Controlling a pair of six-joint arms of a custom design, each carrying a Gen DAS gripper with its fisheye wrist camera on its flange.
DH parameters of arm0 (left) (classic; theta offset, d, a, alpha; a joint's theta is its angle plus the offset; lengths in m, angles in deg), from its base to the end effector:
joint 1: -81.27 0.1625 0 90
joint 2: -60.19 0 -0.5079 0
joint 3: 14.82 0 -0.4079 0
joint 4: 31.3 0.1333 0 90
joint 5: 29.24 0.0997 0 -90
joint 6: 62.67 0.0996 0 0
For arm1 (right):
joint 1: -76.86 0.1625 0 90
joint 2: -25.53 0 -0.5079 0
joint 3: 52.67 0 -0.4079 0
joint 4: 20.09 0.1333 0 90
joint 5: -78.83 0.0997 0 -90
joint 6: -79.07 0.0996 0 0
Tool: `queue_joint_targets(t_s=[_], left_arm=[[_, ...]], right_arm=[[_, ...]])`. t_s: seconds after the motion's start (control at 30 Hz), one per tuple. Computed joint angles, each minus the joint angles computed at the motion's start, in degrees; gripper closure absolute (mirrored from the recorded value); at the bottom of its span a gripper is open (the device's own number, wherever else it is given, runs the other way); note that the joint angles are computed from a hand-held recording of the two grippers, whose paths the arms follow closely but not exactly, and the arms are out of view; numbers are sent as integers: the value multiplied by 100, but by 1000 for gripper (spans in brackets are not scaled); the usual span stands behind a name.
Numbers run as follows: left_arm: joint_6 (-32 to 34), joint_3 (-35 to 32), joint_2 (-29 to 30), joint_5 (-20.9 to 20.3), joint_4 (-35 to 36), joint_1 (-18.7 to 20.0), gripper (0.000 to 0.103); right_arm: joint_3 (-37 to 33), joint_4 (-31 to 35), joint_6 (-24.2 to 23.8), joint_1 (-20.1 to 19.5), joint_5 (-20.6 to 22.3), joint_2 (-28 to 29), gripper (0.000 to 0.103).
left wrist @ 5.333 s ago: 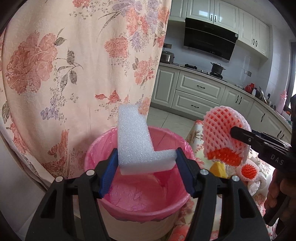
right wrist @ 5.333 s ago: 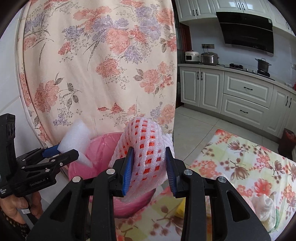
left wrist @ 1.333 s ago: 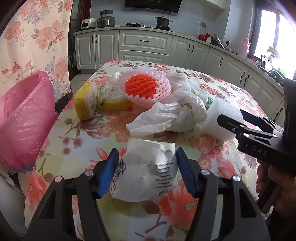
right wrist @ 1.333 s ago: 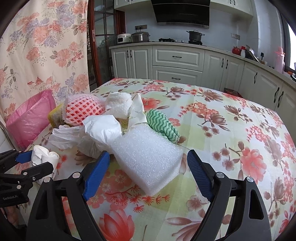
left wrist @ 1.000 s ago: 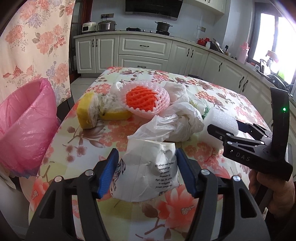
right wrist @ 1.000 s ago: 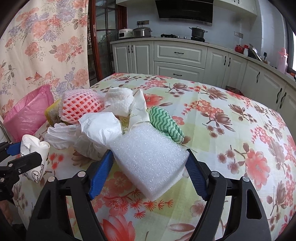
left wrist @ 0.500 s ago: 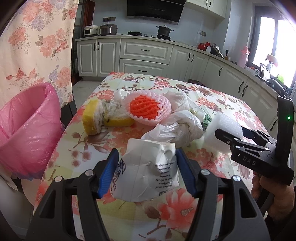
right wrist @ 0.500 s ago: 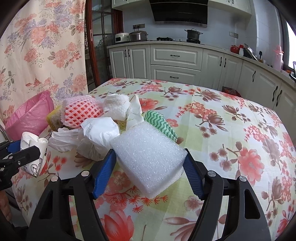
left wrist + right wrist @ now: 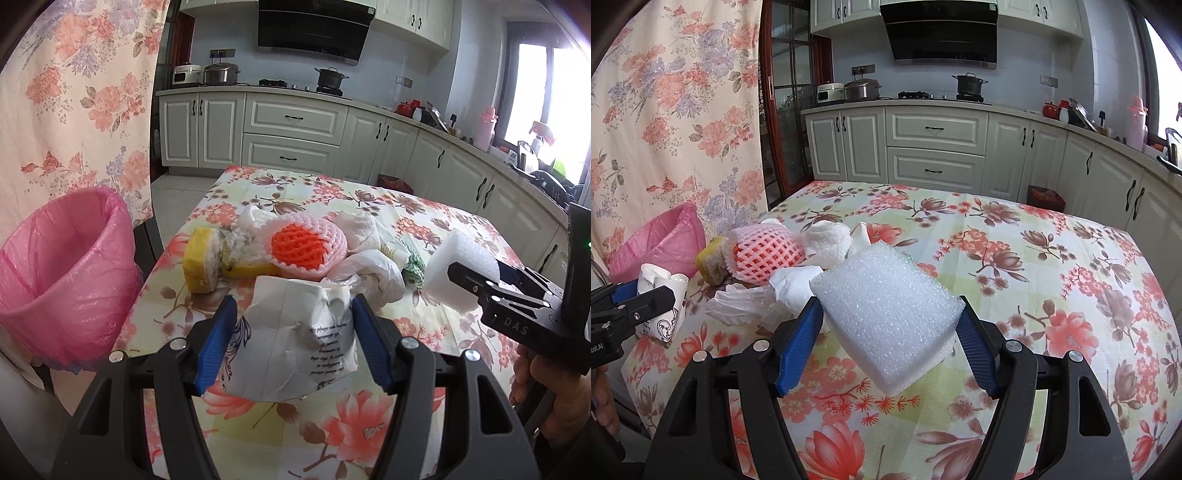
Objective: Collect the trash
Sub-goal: 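Grasp the white foam block with the right tool, then carry the paper bag and foam block with both tools over the bin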
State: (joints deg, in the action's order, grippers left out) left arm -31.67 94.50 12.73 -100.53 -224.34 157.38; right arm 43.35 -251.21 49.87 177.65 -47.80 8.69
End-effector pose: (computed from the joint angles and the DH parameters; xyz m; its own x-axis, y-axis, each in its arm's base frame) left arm -0.0011 -0.6929 0.1717 -0.7385 0.3955 -0.5461 0.6545 0.6148 -0.4400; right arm 0.1999 -0.6543 -0.0406 -0.7312 0.0949 0.6755 -0.5095 0.5824 -0.6334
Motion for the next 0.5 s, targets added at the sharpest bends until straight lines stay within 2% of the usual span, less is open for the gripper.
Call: queue_joint_targets(t_s=[0.5], left_arm=[[72, -212, -158, -102, -103, 58, 41]], right_arm=[[-154, -21, -146, 217, 4, -12, 35]])
